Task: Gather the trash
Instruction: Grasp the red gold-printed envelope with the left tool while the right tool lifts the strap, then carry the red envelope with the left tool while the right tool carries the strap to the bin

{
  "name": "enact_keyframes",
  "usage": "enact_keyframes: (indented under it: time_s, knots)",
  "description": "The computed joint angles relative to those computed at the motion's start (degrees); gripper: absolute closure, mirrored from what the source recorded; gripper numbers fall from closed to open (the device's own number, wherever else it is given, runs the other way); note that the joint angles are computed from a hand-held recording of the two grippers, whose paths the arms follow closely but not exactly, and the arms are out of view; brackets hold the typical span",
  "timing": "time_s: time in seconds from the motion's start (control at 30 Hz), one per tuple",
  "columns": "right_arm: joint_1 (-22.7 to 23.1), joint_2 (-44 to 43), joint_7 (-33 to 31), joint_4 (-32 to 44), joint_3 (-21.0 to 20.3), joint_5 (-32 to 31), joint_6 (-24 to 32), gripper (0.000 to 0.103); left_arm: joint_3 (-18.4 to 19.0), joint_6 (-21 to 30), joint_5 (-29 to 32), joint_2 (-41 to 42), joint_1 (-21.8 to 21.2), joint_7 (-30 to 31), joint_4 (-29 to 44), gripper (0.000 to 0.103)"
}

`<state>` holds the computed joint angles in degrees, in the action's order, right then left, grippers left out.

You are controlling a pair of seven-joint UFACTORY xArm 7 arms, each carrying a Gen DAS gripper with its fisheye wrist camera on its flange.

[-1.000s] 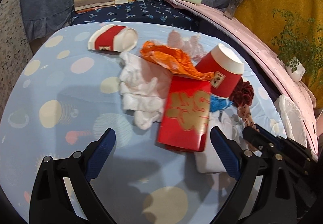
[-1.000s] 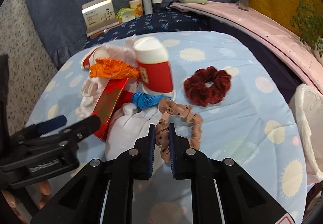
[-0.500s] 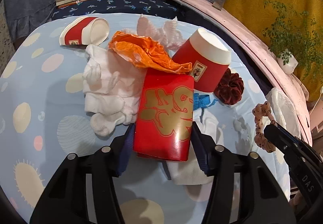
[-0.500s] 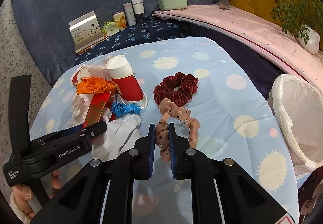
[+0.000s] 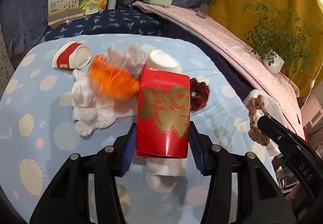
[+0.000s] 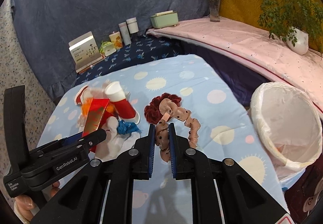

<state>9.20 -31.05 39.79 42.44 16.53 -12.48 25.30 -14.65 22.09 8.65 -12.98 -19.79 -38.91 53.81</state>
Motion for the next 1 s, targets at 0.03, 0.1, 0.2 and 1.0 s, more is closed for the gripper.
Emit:
enact_keyframes:
  time_s: [0.03, 0.1, 0.2, 1.0]
  knots:
    - [-0.03, -0.71, 0.00, -0.19, -0.24, 0.02, 0.12, 0.091, -0.47, 0.17, 0.62, 0.06, 0.02, -0.32, 0.66, 0.056]
    - [-0.23, -2.33, -0.27, -0.74, -0.81, 0.07, 0.26, 0.091, -1.20, 0.51, 1.70, 0.41, -0.06, -1.03, 1.85, 0.056]
    - [-0.91, -4.70, -0.69, -1.46, -1.21, 0.07, 0.67, 0.091, -2.22, 1.13, 3.50, 1.47, -0.54, -1.97, 4.16, 0.056]
    - [-10.72, -21.21, -8.83, -8.14, -7.69, 2.44, 4.38, 0.091, -1.86, 5.57, 11.91, 19.72, -15.87, -0.58, 28.97, 0.056]
